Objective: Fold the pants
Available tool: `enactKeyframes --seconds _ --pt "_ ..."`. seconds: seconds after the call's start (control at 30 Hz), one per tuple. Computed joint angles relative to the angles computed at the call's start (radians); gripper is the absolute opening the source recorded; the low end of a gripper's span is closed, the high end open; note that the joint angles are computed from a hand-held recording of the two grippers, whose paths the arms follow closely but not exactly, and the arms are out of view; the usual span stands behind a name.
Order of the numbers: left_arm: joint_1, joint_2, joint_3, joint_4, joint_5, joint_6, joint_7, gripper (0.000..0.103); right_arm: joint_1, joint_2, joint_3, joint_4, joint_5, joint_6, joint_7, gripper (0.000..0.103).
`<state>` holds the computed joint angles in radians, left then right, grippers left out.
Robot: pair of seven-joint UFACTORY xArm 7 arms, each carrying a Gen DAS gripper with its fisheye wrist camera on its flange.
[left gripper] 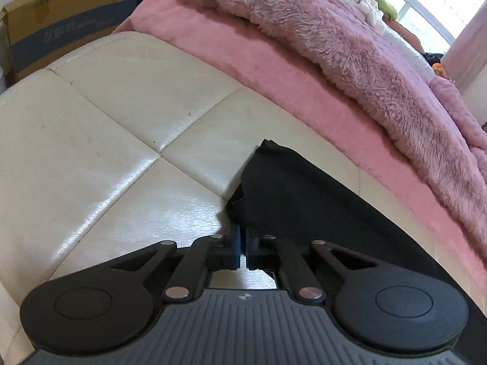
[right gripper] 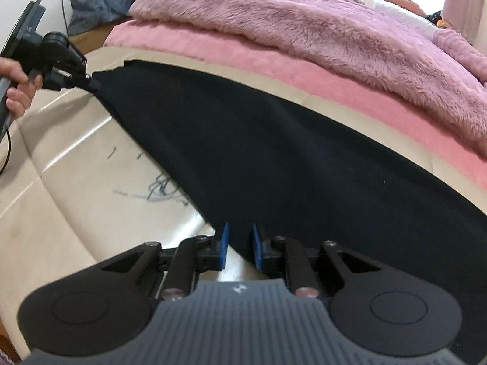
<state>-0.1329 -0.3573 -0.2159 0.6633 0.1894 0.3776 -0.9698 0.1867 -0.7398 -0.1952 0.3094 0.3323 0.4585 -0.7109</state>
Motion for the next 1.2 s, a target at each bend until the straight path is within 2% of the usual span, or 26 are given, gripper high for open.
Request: enactKeyframes --seconds 0.17,0.3,0.47,0.5,0.53,0.63,0.7,0.83,0.9,0.93,1.03,1.13,1.2 --pt "-0.002 -0.012 0.001 0.0 -0.006 0.019 -0.006 0.002 -0.013 0.009 -0.009 0.039 -0.009 0.082 -0.013 0.013" --pt "-0.015 -0.045 0.027 -0.043 -0.062 -0.019 -0.016 0.002 -0.022 0.036 -0.046 0.107 0.045 0.16 -0.018 0.009" --pt "-0.027 -0.064 0.046 -0.095 -0.144 -0.094 -0.026 0.006 -0.009 0.213 -0.042 0.209 0.099 0.028 -0.068 0.009" --pt "-0.021 -0.065 0.04 -0.1 -0.154 -0.107 -0.043 0.01 -0.002 0.264 -0.045 0.238 0.12 0.004 -0.078 0.009" --pt "-0.013 -0.066 0.031 -0.106 -0.159 -0.117 -0.062 0.02 0.007 0.303 -0.05 0.267 0.147 -0.004 -0.089 0.008" --pt "0.012 -0.071 0.002 -0.136 -0.163 -0.18 -0.115 0.028 0.046 0.405 -0.072 0.355 0.27 0.018 -0.168 0.008" --pt "0.026 -0.069 -0.014 -0.143 -0.153 -0.204 -0.136 0.033 0.045 0.469 -0.047 0.396 0.296 -0.001 -0.201 0.008" --pt "0.03 -0.067 -0.016 -0.145 -0.142 -0.216 -0.145 0.034 0.018 0.582 -0.004 0.463 0.353 -0.051 -0.252 0.003" --pt "0.02 -0.068 -0.006 -0.151 -0.157 -0.229 -0.15 0.035 -0.009 0.62 0.041 0.474 0.303 -0.135 -0.239 0.001" --pt "0.019 -0.07 -0.007 -0.157 -0.168 -0.24 -0.164 0.038 -0.023 0.633 0.053 0.484 0.304 -0.144 -0.233 0.001" --pt "0.06 -0.072 -0.063 -0.167 -0.161 -0.276 -0.23 0.048 -0.065 0.653 0.08 0.522 0.324 -0.1 -0.215 0.001" --pt "0.167 -0.066 -0.179 -0.147 -0.082 -0.272 -0.322 0.049 -0.098 0.625 0.101 0.515 0.386 -0.074 -0.241 0.004" --pt "0.247 -0.057 -0.26 -0.131 -0.016 -0.283 -0.389 0.045 -0.108 0.594 0.102 0.496 0.441 -0.068 -0.266 0.004"
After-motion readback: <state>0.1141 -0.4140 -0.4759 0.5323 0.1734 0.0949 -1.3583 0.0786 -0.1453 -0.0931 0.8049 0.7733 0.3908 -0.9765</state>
